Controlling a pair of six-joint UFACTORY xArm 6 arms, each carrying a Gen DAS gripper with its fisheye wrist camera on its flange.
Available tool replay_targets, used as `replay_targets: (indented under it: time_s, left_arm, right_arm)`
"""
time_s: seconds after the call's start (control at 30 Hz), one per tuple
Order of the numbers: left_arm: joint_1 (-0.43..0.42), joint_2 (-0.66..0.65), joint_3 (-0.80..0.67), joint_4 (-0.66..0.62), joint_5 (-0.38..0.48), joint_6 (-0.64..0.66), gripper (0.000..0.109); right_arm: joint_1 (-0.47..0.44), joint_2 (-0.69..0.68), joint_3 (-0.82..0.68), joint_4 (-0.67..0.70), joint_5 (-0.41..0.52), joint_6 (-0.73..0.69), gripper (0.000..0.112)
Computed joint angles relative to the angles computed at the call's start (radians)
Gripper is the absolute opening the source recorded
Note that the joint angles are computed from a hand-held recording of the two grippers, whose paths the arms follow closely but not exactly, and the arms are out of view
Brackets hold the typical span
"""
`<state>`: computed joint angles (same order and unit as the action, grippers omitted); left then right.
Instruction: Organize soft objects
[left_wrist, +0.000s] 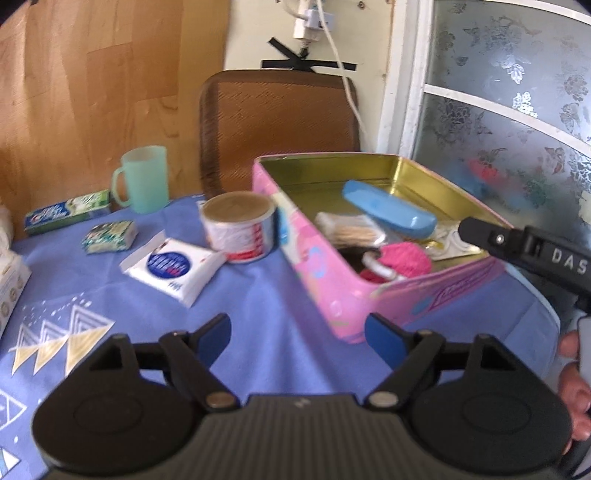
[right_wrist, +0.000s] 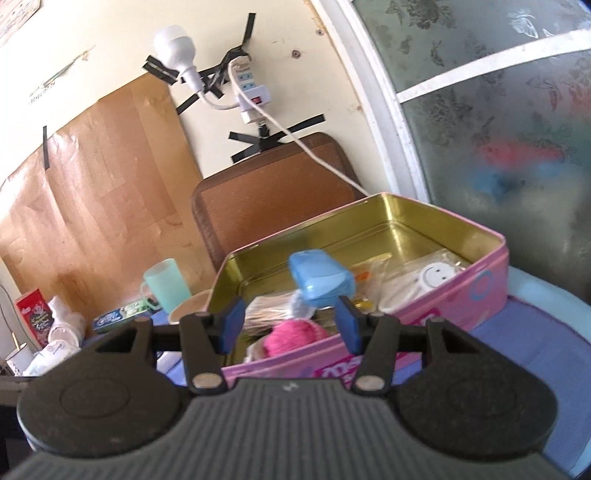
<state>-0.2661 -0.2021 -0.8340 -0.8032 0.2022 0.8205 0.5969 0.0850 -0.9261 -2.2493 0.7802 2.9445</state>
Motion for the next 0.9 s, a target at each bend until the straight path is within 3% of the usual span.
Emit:
replay_targets:
  time_s: [0.57, 0.9]
  left_arm:
    - [0.118, 0.015, 0.011, -0.136, 0.024, 0.114, 0.083]
    - [0.103, -0.001, 0.022, -0.169, 0.042, 0.167, 0.084]
  right_arm:
    - [0.073, 0.075, -0.117, 0.121, -0.005, -0.182, 0.056]
    - [0.092, 0.062, -0.095, 0.178, 0.049, -0.197, 0.056]
